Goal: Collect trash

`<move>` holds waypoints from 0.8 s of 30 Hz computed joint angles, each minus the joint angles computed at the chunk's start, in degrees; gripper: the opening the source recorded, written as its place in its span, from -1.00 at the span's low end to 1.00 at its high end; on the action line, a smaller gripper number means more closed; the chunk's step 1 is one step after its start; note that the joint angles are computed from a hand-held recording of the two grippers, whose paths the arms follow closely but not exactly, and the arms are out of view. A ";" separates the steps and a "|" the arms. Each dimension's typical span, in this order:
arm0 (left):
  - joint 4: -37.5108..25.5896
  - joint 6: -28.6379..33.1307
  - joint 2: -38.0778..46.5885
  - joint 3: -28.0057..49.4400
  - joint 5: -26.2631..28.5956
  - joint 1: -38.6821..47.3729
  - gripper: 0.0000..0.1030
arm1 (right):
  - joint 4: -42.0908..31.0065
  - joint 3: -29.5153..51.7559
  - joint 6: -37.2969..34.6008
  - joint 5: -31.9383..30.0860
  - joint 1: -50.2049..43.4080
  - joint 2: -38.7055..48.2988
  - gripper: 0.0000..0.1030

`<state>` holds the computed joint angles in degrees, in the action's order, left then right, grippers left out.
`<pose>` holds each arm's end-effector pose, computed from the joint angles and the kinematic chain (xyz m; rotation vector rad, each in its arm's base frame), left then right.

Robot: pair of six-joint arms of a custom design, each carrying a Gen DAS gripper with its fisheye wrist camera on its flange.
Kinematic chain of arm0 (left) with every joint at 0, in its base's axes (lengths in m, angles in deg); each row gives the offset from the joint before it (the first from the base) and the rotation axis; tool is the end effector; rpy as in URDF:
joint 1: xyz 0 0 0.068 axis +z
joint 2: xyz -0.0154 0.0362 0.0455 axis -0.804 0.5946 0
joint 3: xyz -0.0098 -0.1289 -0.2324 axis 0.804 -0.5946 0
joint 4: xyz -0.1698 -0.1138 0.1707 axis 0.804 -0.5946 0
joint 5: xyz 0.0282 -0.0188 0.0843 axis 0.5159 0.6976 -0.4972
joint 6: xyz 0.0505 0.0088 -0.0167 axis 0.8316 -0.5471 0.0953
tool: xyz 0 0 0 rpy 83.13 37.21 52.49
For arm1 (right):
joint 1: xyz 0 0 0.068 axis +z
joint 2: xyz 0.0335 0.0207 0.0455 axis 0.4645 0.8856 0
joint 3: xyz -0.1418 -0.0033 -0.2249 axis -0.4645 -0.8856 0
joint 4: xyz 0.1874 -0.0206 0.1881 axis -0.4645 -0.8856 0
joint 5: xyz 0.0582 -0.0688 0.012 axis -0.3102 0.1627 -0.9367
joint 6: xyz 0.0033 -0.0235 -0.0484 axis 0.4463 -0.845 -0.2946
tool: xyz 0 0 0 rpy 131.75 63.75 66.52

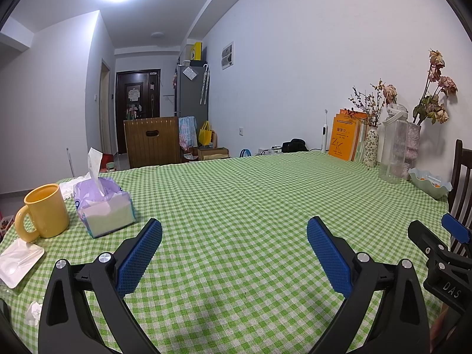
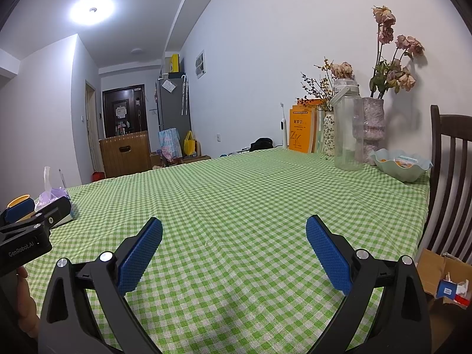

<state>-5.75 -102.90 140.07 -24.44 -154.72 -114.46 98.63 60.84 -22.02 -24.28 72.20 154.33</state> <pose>0.1055 -0.1203 0.1686 -0.5727 1.8165 0.4358 0.2296 0.2184 0.1544 -0.4590 1.8111 0.5241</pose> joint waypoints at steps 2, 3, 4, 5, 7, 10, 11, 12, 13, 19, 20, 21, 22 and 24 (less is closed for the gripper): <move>0.12 0.22 -0.15 -0.07 -0.03 0.06 0.85 | -0.02 0.06 0.06 -0.05 0.00 0.07 0.82; 0.23 0.38 -0.18 -0.08 -0.02 0.09 0.85 | -0.07 0.12 0.04 -0.14 -0.03 0.08 0.82; 0.39 0.60 -0.30 -0.12 0.00 0.15 0.85 | -0.20 0.11 0.02 -0.09 -0.01 0.03 0.82; 0.11 0.22 -0.25 -0.12 0.05 0.09 0.85 | -0.20 0.14 -0.01 -0.16 -0.02 0.04 0.82; -0.41 -0.80 0.13 -0.13 0.20 -0.16 0.85 | -0.30 0.17 0.00 -0.23 -0.05 0.01 0.82; -0.80 -1.41 0.30 -0.15 0.27 -0.36 0.85 | -0.36 0.19 0.02 -0.37 -0.12 0.00 0.82; -0.44 -0.83 0.07 -0.20 0.21 -0.18 0.85 | -0.36 0.23 -0.01 -0.46 -0.16 0.02 0.82; -0.44 -0.83 0.07 -0.20 0.21 -0.18 0.85 | -0.40 0.19 0.00 -0.58 -0.22 -0.02 0.82; -0.54 -1.01 0.10 -0.21 0.21 -0.22 0.85 | -0.43 0.16 0.02 -0.54 -0.21 -0.03 0.82; -0.16 -0.41 -0.20 -0.35 0.16 -0.06 0.85 | -0.01 -0.22 -0.01 -0.92 -0.38 -0.11 0.82; -0.13 -0.35 -0.24 -0.35 0.14 -0.04 0.85 | -0.02 -0.15 -0.05 -0.81 -0.31 -0.08 0.82; -0.04 -0.21 -0.30 -0.38 0.13 -0.01 0.85 | 0.12 -0.21 -0.09 -0.69 -0.25 -0.09 0.82; -0.04 -0.21 -0.30 -0.38 0.13 -0.01 0.85 | 0.20 -0.24 -0.21 -0.63 -0.18 -0.06 0.82; -0.12 -0.34 -0.27 -0.41 0.15 -0.06 0.85 | 0.35 -0.31 -0.40 -0.45 -0.03 0.00 0.82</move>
